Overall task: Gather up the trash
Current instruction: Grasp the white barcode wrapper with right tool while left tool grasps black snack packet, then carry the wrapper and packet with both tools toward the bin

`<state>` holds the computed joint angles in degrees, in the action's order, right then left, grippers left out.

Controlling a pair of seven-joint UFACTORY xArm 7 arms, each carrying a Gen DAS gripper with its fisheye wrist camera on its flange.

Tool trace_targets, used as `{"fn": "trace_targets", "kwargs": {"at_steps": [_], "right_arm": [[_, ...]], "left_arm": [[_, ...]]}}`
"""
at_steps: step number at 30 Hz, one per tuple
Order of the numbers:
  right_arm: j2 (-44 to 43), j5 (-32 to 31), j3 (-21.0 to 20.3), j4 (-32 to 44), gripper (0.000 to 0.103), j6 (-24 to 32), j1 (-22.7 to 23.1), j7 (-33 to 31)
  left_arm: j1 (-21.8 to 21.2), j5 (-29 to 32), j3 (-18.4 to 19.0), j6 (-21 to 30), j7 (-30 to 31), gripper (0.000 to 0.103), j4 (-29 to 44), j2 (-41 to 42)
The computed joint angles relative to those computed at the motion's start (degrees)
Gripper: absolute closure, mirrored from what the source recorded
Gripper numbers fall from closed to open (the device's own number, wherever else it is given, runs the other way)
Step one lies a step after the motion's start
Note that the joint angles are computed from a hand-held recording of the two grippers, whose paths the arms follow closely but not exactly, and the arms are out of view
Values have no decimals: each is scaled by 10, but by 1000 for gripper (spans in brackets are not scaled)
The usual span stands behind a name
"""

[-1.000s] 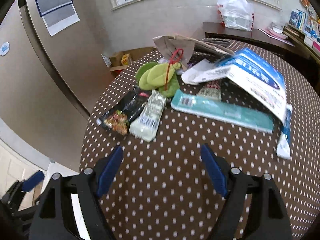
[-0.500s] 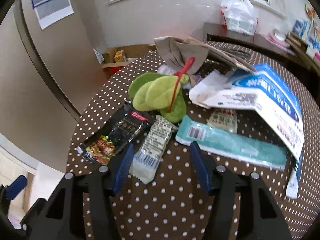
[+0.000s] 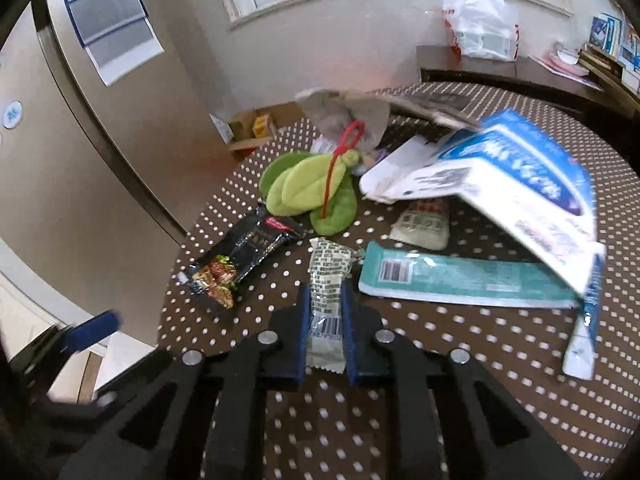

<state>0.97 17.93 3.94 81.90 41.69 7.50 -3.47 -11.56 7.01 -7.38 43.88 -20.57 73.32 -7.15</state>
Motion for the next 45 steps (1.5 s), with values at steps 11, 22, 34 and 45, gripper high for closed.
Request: {"fn": "trace_targets", "kwargs": {"at_steps": [11,22,34,45], "right_arm": [[-65,67,-29,-43,88,-32,-18,-54],[-68,52,-33,-57,88,-28,-26,-32],[-114,75,-24,-98,88,-24,11,-54],[-130,100,2,-109,88,-8,76,-75]], "left_arm": [[-38,87,11,29,-14,19,158,153],[-37,66,22,16,-22,71,114,121],[-3,65,0,7,-80,71,-55,-39],[55,56,-6,29,-104,71,-175,-192]]}}
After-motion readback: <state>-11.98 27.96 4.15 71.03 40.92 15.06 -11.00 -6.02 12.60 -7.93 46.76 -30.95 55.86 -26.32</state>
